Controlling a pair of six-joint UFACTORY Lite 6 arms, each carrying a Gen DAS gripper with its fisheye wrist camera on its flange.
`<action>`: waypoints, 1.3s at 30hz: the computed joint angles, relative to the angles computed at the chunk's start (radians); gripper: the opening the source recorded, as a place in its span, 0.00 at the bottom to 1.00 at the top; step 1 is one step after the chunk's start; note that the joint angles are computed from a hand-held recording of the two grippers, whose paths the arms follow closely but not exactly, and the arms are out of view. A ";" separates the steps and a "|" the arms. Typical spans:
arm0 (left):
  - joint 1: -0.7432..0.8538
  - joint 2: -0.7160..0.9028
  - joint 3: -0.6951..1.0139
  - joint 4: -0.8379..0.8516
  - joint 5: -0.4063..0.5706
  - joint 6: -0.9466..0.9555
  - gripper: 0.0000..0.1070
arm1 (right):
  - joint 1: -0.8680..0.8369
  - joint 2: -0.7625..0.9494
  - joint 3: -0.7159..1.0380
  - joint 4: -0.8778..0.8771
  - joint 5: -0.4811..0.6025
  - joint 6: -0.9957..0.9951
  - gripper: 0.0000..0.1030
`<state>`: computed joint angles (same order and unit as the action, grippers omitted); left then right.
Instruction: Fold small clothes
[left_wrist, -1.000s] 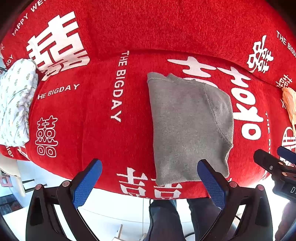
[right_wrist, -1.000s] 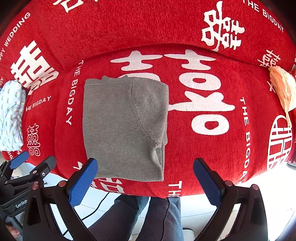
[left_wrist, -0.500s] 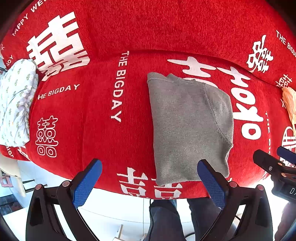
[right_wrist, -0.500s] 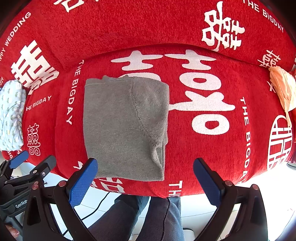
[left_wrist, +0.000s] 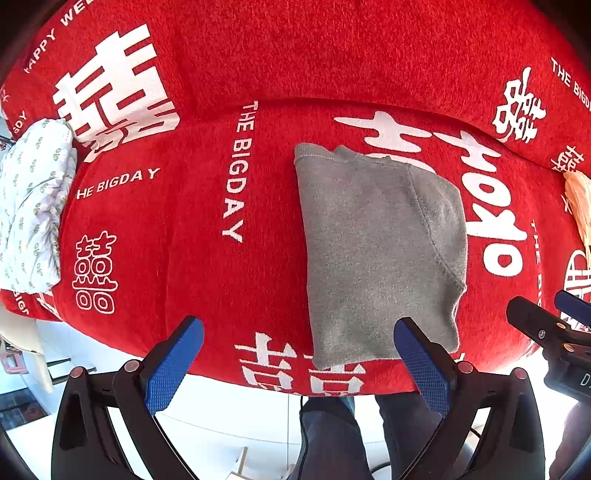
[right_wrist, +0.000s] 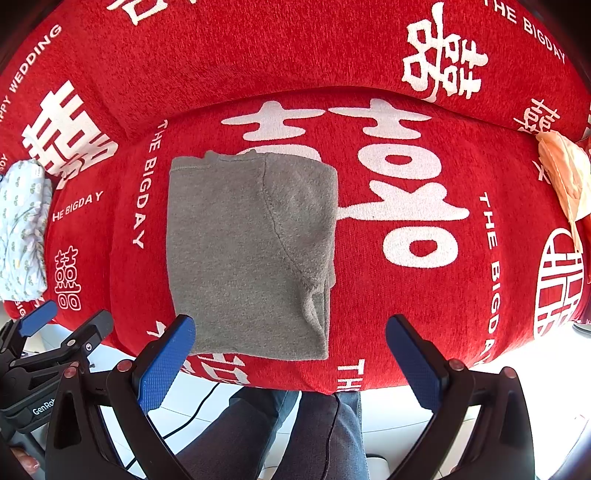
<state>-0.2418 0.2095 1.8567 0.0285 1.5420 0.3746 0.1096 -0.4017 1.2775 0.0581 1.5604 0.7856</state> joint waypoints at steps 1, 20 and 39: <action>-0.001 0.000 0.000 0.000 0.000 -0.002 0.96 | 0.000 0.000 0.001 0.000 0.000 0.001 1.00; -0.010 -0.014 -0.018 0.000 -0.004 -0.009 0.96 | 0.005 0.000 0.002 -0.001 0.000 0.004 1.00; 0.009 -0.009 -0.009 -0.030 -0.011 0.023 0.96 | 0.062 0.009 0.009 -0.010 -0.004 0.064 1.00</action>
